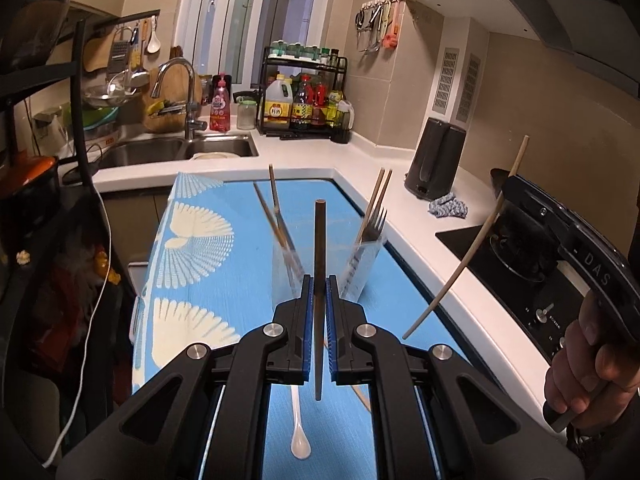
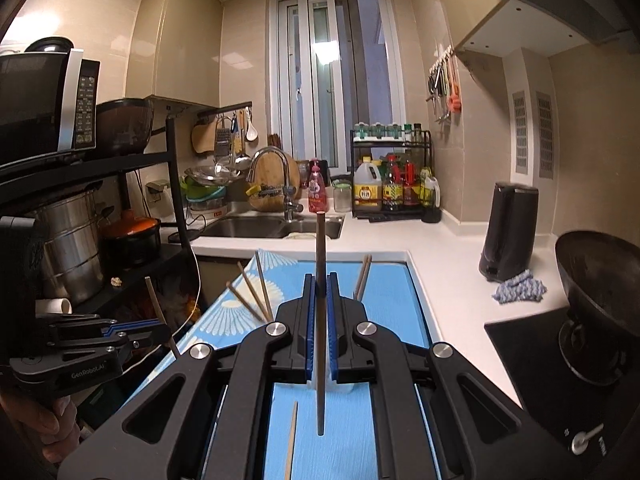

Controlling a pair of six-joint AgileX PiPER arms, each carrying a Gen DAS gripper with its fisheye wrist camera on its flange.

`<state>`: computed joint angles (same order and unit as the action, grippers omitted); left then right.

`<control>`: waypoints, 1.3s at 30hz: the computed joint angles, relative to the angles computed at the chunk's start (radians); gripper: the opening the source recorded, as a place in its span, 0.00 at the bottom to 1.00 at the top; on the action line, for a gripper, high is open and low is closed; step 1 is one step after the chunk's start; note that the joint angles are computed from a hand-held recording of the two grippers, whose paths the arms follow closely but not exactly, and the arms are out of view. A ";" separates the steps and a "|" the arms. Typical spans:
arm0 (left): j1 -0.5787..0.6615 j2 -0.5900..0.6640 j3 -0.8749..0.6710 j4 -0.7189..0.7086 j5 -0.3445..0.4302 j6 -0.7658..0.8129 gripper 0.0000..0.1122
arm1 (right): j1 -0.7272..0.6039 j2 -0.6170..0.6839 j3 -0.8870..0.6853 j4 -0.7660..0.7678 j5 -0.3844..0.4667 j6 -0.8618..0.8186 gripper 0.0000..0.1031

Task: Organize utensils
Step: 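Lift both chopsticks and carry them over the clear container, then open both grippers to drop the chopsticks into the container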

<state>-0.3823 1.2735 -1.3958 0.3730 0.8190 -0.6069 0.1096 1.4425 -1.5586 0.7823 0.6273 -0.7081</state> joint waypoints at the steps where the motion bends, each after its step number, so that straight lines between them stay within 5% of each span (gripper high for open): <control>1: 0.012 0.014 -0.031 -0.016 0.006 0.024 0.05 | 0.001 0.021 -0.042 -0.008 0.006 0.011 0.06; 13: 0.144 0.320 -0.576 -0.162 0.061 0.235 0.05 | 0.077 0.354 -0.614 -0.189 0.072 0.254 0.05; 18: 0.181 0.433 -0.662 -0.184 0.060 0.248 0.05 | 0.119 0.477 -0.724 -0.272 0.083 0.299 0.05; 29: 0.189 0.452 -0.454 -0.218 -0.052 0.263 0.09 | 0.140 0.554 -0.635 -0.335 0.107 0.297 0.10; 32: 0.185 0.384 -0.367 -0.194 -0.096 0.234 0.26 | 0.125 0.489 -0.519 -0.299 0.073 0.273 0.18; 39: 0.107 0.175 -0.172 0.007 -0.174 0.053 0.27 | 0.093 0.236 -0.185 -0.187 -0.053 0.133 0.27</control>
